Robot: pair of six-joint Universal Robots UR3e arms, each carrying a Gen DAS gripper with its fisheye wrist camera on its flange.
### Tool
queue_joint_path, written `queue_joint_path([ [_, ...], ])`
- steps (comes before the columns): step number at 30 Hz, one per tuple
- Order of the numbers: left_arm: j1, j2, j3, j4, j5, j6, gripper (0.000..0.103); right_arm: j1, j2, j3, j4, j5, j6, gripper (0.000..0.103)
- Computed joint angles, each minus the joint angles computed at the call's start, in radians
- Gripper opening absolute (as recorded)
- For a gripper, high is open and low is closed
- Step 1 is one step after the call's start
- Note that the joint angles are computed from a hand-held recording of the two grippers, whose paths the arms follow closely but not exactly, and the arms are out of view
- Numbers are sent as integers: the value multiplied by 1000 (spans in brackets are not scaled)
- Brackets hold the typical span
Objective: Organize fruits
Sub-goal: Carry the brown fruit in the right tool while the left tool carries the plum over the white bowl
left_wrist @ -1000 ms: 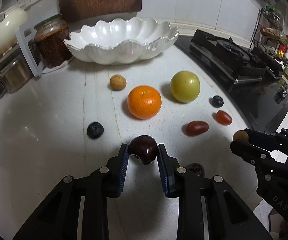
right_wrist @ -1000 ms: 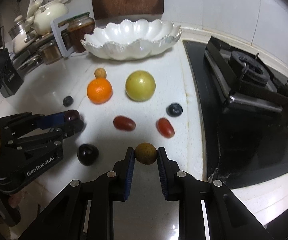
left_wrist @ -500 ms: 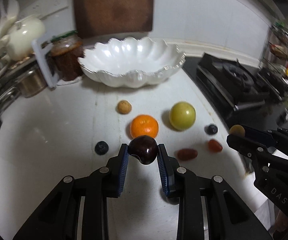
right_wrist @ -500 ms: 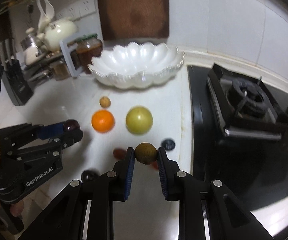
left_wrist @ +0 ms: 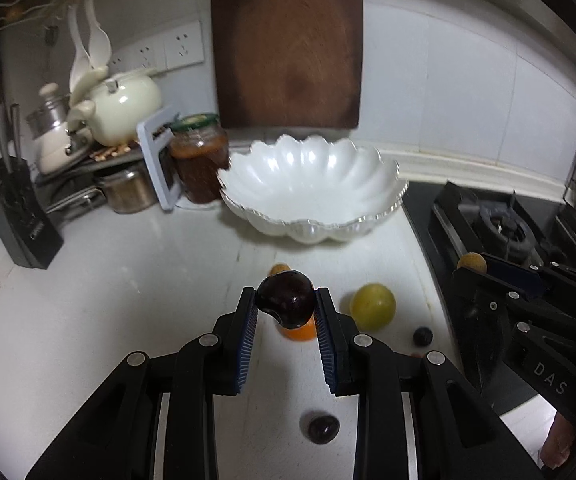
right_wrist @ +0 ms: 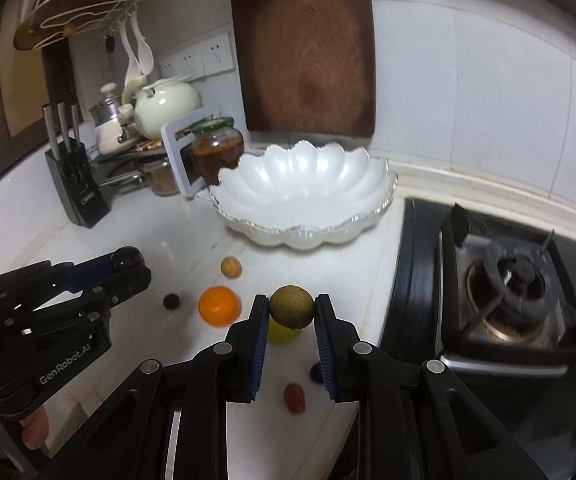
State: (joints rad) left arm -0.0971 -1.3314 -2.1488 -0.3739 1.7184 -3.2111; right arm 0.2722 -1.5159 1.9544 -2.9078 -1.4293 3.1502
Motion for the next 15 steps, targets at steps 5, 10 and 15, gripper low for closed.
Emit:
queue_joint_path([
  [5, -10, -40, 66, -10, 15, -24, 29, -35, 31, -66, 13, 44, -21, 25],
  [10, 8, -94, 145, -2, 3, 13, 29, -40, 94, -171, 28, 34, -10, 25],
  [15, 38, -152, 248, -12, -30, 54, 29, -31, 168, -306, 63, 4, 14, 25],
])
